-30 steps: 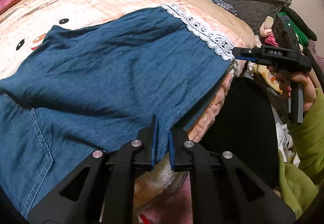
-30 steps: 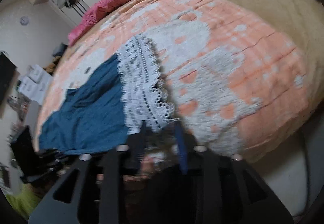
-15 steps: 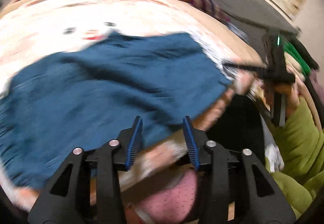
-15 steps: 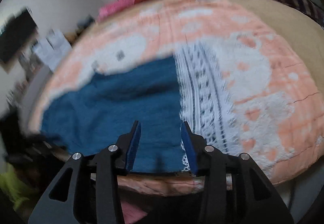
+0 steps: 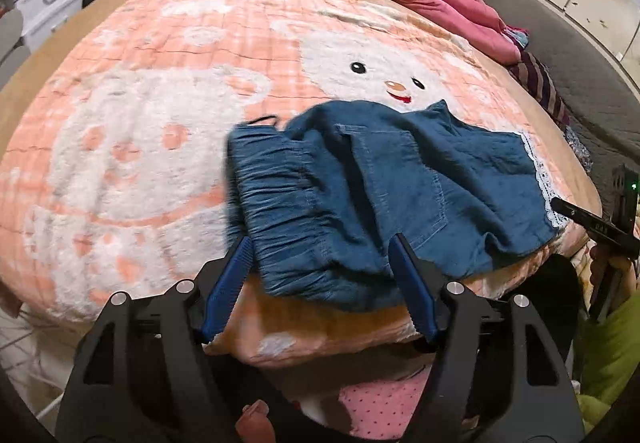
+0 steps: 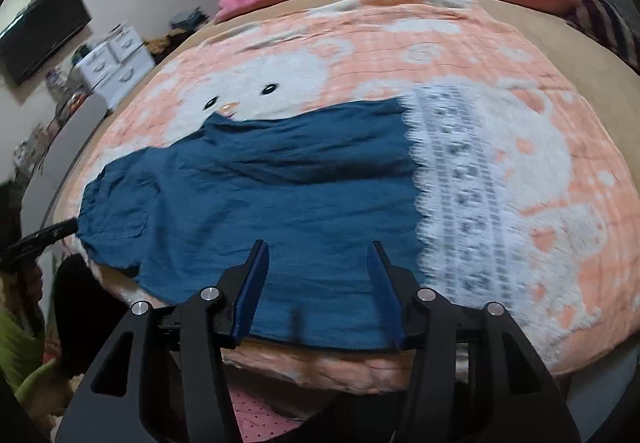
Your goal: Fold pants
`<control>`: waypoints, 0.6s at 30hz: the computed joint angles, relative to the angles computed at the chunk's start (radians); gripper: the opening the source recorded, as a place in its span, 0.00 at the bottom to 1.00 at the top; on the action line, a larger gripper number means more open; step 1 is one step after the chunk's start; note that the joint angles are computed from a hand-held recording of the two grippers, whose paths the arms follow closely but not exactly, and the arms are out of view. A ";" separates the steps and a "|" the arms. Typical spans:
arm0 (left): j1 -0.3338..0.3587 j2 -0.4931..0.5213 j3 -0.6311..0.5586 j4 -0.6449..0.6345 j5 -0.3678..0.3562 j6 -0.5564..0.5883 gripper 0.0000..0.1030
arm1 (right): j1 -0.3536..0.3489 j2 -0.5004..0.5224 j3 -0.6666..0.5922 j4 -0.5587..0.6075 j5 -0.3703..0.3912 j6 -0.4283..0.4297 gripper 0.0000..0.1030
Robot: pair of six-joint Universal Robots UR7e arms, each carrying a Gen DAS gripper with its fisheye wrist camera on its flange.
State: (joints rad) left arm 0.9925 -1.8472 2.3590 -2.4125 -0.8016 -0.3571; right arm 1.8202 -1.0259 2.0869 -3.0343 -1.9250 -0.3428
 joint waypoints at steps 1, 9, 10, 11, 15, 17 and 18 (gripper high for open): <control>-0.002 0.017 -0.002 0.003 0.017 -0.015 0.58 | 0.004 0.008 -0.004 0.008 0.001 0.000 0.50; 0.015 0.057 -0.029 0.002 0.036 -0.022 0.31 | 0.020 0.062 -0.031 0.092 -0.037 0.013 0.50; 0.003 0.041 -0.034 0.026 0.060 -0.018 0.30 | 0.021 0.067 -0.035 0.106 -0.051 0.022 0.50; -0.006 0.028 -0.034 0.034 0.083 -0.015 0.30 | 0.018 0.062 -0.031 0.111 -0.050 0.029 0.50; 0.021 0.002 -0.061 0.107 0.070 0.013 0.31 | 0.022 0.056 -0.024 0.113 -0.073 0.025 0.51; 0.047 0.038 -0.067 0.136 0.066 -0.004 0.31 | 0.015 0.058 -0.021 0.109 -0.073 0.024 0.52; 0.049 0.048 -0.062 0.128 0.074 0.002 0.31 | 0.014 0.061 -0.020 0.105 -0.077 0.024 0.53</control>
